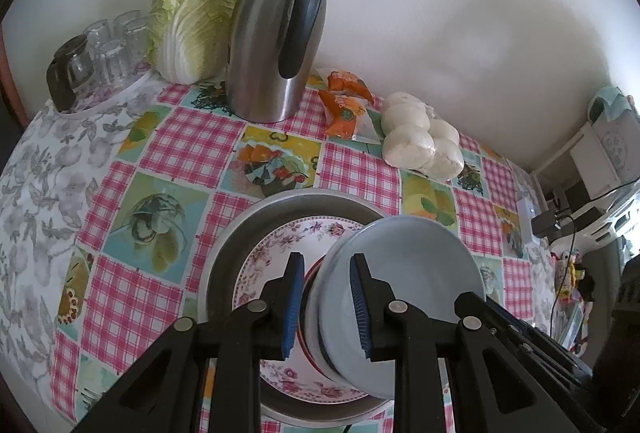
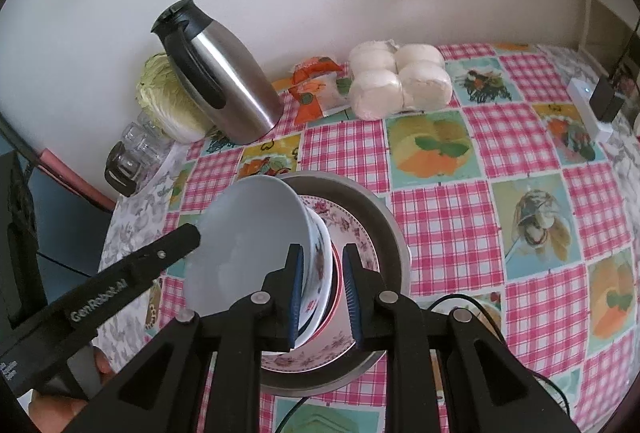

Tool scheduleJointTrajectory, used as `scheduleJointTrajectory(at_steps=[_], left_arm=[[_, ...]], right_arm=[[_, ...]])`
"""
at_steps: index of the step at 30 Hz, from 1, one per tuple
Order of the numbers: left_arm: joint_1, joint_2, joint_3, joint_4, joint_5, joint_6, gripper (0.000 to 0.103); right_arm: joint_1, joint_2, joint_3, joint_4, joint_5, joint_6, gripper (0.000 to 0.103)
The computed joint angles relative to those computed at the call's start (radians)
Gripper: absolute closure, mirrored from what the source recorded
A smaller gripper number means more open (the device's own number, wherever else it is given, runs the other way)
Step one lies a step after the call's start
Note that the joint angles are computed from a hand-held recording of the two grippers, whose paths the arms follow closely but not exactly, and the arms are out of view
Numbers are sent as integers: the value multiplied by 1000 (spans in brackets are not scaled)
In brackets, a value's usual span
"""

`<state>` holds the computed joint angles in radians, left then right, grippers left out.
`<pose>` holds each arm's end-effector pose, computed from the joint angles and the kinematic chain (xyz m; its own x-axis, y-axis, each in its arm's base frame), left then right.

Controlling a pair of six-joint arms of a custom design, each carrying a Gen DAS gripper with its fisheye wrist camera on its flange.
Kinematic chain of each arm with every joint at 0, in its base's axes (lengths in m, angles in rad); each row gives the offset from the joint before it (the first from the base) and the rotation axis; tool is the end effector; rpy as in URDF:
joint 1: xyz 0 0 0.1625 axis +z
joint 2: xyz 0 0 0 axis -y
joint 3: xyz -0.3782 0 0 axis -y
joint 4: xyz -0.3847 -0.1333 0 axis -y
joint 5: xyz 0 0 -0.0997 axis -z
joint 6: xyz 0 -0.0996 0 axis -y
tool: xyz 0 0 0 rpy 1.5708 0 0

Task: Organize plates and bowls
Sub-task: 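Lower the pale round bowl into the stacked bowls with both grippers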

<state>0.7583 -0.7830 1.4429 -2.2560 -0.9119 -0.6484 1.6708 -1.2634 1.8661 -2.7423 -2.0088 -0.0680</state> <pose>-0.3555 -0.6043 0.1172 -0.8807 0.0339 -0.4726 0.2433 0.8882 -0.3898 0.1469 -0.5520 0.2826 -0.9160 0.0796 0.3931 -0.1467 0.8457 -0.5131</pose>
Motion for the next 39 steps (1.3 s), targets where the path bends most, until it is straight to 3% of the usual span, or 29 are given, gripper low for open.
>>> scheduleJointTrajectory(at_steps=[11,13,16,17,21,23,27,30,33,36,39], left_arm=[[3,0,-1,7,-1,-8,74],[3,-2,-1,10,1,-11,63],[-1,-5,0,13,11,-15,48],[-1,-7,1,12,12,-15,46],[-5,-14,2,12,23,-17,33],[-6,-14,-2,27,37,-27,26],[-7,-10,-16,78,77,-55,17],[-8,-9,-20,110,105,-73,10],[-11,-9,-21,133,135,-82,3],[-12,-7,-25,157,161,-94,0],[-13,-2,-29,185,188,-102,0]], right_arm=[[-11,12,-9,33,-15,16,81],[-4,11,-9,29,-26,14,81],[7,3,-3,-2,-33,3,71],[13,1,-1,-15,-41,-3,63],[33,10,-5,-38,-79,-30,50],[34,17,-8,-38,-89,-39,34],[35,36,-19,-23,-121,-48,33],[35,41,-17,-33,-135,-60,24],[34,40,-14,-49,-138,-64,23],[31,39,-13,-52,-144,-60,22],[27,39,-13,-55,-149,-54,12]])
